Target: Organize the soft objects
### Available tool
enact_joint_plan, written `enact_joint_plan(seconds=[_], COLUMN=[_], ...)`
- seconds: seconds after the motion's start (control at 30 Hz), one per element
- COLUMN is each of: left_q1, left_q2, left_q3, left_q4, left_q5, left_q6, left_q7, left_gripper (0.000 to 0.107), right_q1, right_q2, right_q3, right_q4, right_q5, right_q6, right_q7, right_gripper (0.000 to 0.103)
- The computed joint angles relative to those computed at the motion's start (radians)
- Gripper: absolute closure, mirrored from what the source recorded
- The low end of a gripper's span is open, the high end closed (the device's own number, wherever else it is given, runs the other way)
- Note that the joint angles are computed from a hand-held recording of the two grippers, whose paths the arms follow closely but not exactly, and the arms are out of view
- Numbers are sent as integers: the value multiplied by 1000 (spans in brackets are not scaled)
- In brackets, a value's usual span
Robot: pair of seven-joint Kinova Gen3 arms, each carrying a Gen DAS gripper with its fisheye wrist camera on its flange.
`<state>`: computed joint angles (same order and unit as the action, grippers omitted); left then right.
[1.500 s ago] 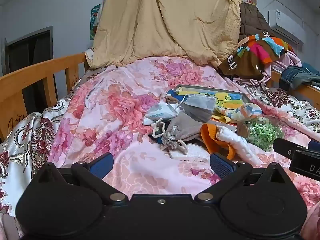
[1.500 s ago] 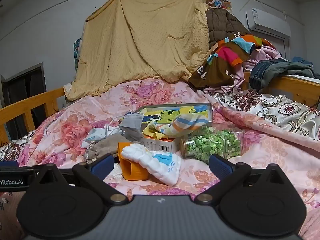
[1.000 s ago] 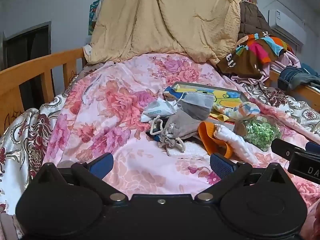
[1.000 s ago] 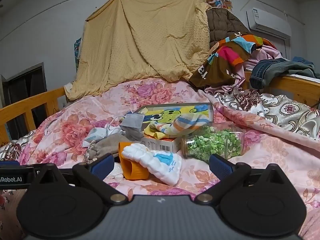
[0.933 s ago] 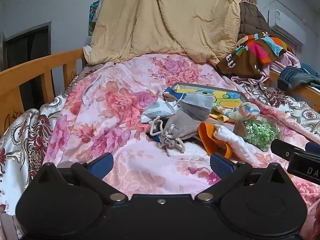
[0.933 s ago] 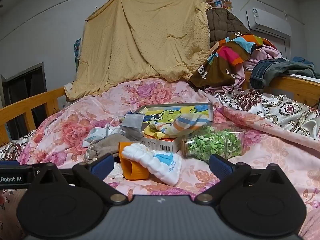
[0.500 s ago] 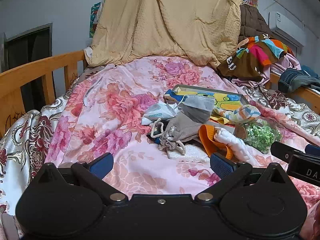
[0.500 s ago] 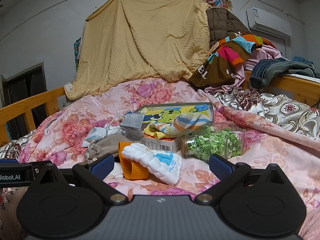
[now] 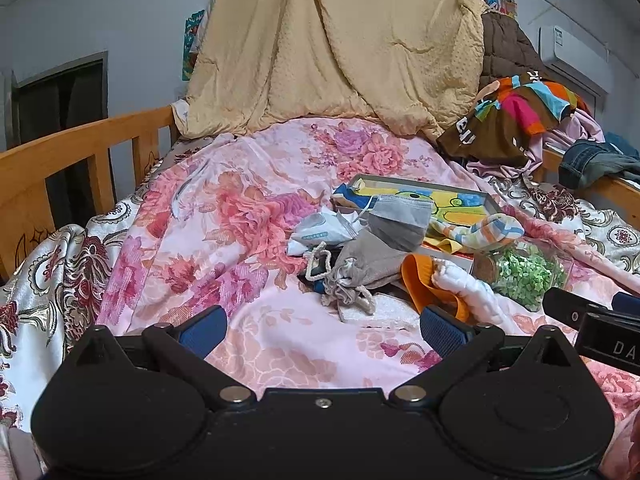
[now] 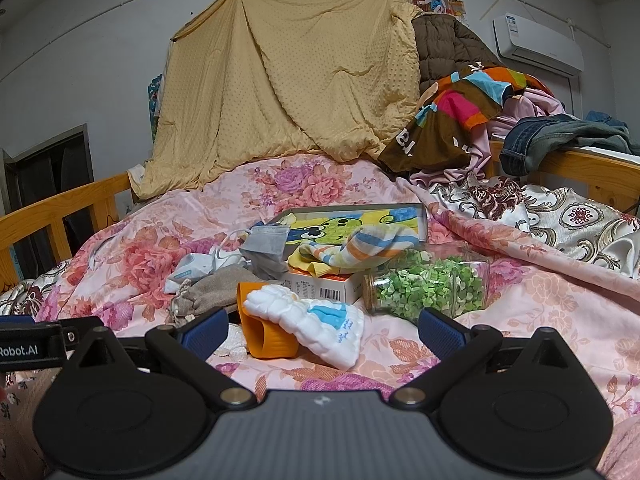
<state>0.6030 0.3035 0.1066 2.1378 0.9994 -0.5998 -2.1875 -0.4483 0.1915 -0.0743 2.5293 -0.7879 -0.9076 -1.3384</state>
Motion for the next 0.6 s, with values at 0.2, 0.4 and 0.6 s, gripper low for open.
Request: enact_joint_plan(seconds=[0.2, 0.4, 0.6], left_q1=[0, 2, 3], left_q2=[-2, -2, -2], left_q3=[2, 2, 1], left_q4=[1, 1, 0], left_q5=[-4, -4, -3], left_q6=[2, 1, 0], left_q7=[0, 2, 0], left_gripper=[5, 5, 5], right_q1=[1, 2, 1], right_q2=[1, 2, -1], right_q3=[1, 1, 1], right_q4=[0, 0, -1], right_q5=[2, 5, 2], right_q6=[1, 0, 3], right_q7=[-2, -4, -1], right_gripper=[0, 0, 0])
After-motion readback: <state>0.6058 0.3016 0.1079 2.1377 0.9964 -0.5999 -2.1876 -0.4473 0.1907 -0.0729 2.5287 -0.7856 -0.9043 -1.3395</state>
